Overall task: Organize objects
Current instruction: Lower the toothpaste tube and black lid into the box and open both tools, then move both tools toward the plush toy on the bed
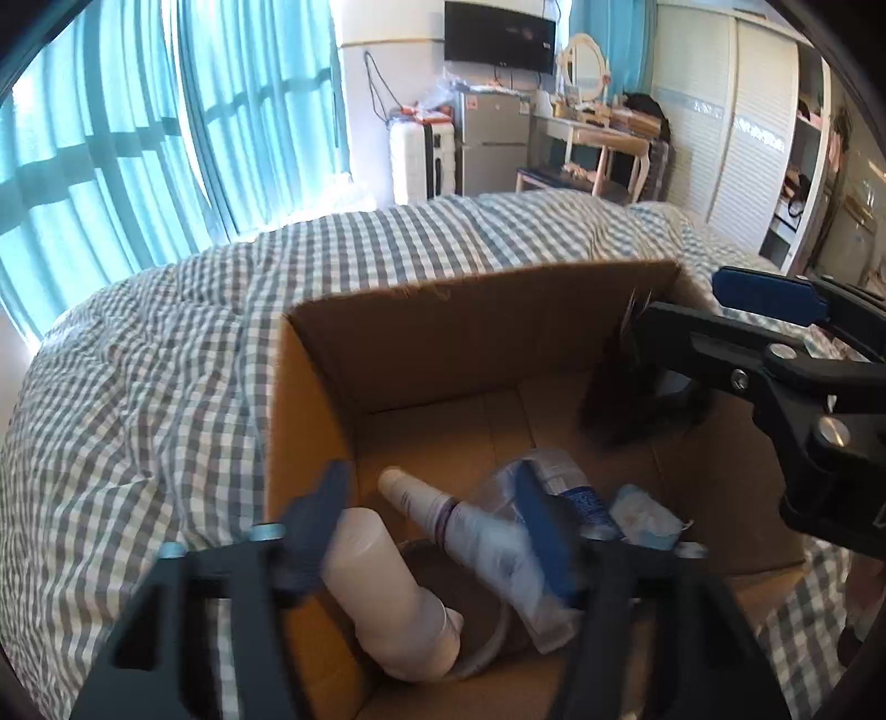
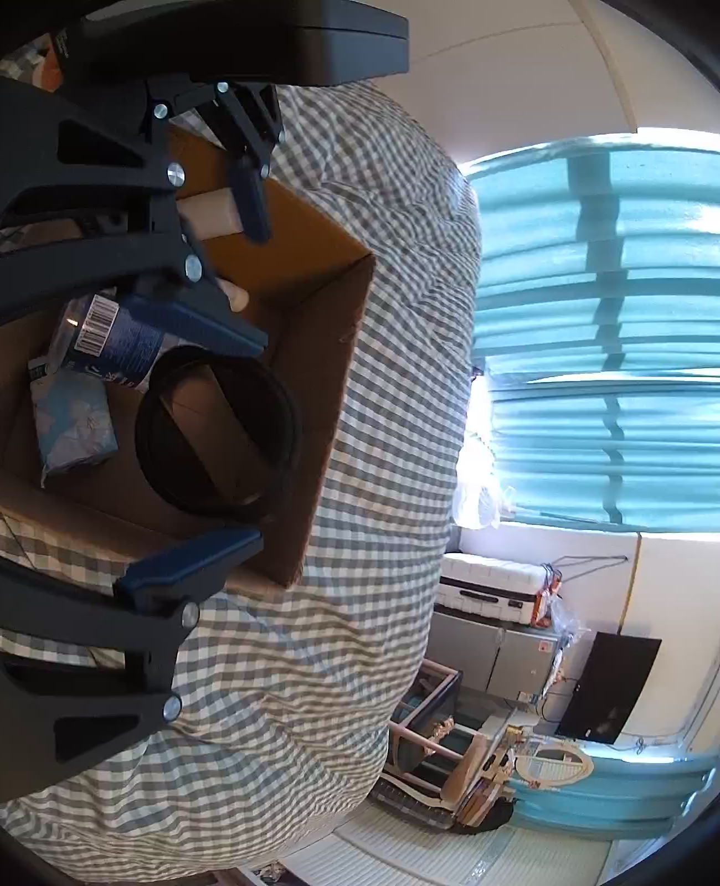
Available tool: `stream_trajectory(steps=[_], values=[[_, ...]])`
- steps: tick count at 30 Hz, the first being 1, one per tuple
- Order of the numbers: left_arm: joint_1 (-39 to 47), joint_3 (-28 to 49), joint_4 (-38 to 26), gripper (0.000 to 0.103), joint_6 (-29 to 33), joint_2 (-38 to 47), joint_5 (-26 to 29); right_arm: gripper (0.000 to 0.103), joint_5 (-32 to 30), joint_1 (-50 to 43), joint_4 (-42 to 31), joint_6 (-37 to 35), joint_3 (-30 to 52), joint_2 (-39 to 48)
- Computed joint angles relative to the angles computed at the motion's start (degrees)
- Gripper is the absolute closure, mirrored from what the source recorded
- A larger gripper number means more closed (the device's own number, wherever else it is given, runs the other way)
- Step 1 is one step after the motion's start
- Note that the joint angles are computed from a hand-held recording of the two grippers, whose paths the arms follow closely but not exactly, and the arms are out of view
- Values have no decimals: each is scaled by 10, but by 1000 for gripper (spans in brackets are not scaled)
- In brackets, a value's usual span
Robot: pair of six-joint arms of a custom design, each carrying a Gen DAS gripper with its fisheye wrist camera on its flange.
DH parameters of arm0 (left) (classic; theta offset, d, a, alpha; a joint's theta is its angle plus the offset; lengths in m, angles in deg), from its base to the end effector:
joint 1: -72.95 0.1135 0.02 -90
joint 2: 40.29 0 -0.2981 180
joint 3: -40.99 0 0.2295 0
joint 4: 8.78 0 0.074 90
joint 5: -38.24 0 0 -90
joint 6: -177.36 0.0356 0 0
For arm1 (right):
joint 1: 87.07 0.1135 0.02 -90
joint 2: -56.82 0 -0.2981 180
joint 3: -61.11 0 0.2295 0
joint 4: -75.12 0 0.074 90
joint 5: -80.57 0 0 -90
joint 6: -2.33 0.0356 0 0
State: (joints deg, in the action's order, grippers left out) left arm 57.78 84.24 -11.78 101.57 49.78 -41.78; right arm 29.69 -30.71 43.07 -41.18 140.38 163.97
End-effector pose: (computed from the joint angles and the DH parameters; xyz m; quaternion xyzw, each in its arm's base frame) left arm 0.2375 -0.0708 0.1609 0.2662 0.8974 -0.0846 0.3415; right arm 0.2191 0.2887 0.2031 0.0082 0.9141 -0.0105 0.4052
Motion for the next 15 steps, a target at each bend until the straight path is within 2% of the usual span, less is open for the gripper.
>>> stream_trajectory(steps=[4, 6, 11, 13, 15], values=[[2, -15, -28, 15, -5, -75, 5, 29, 38, 32, -37, 24, 3, -36], [3, -16, -56, 15, -11, -116, 3, 29, 59, 51, -66, 41, 12, -51], [30, -1, -164, 12, -4, -226, 16, 29, 107, 110, -175, 83, 50, -86], [51, 8, -218, 6, 4, -281, 24, 29, 124, 137, -229, 108, 71, -90], [64, 25, -272, 5, 12, -317, 29, 29, 134, 165, -276, 131, 87, -92]])
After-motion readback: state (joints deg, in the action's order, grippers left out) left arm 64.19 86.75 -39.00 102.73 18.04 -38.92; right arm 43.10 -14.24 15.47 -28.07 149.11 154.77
